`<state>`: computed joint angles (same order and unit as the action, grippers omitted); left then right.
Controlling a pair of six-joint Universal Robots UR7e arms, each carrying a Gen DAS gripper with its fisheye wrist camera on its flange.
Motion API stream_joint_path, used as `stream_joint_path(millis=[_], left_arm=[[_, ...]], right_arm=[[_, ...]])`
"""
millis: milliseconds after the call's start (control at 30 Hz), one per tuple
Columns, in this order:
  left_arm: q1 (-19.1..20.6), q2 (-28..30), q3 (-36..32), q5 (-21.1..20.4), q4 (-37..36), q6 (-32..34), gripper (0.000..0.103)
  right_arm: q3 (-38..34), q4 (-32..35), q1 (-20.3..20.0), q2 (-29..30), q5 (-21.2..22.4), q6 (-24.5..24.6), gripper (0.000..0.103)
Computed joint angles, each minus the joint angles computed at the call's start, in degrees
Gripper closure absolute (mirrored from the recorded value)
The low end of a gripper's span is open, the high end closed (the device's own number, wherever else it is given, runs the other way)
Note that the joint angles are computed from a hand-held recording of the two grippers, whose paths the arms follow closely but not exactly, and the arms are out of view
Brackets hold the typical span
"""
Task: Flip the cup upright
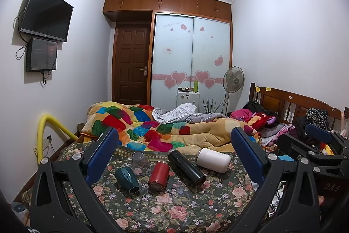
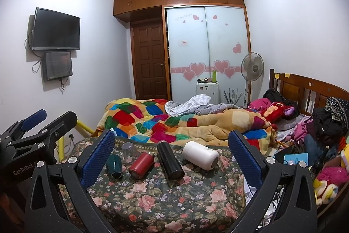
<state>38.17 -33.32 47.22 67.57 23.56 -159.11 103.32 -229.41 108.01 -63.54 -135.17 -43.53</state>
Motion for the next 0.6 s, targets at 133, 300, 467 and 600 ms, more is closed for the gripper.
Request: stream_joint_path(millis=[133, 300, 467, 600], left_arm=[[0.11, 0.00, -0.05, 0.15, 0.08, -0.05, 0.000], [0.09, 0.00, -0.03, 0.11, 0.05, -0.06, 0.000], [0.08, -0.11, 0.24, 0.15, -0.12, -0.09, 0.000], [0.01, -0.20, 0.46, 0.08, -0.20, -0.18, 0.000]], right_arm=[[-0.04, 0.09, 0.01, -0.01, -0.07, 0.02, 0.000], [0.13, 0.14, 0.06, -0.11, -0.10, 0.06, 0.000], [0.14, 0.15, 0.06, -0.11, -0.14, 0.07, 0.000], [0.33, 0.14, -0.01, -0.13, -0.10, 0.18, 0.000]])
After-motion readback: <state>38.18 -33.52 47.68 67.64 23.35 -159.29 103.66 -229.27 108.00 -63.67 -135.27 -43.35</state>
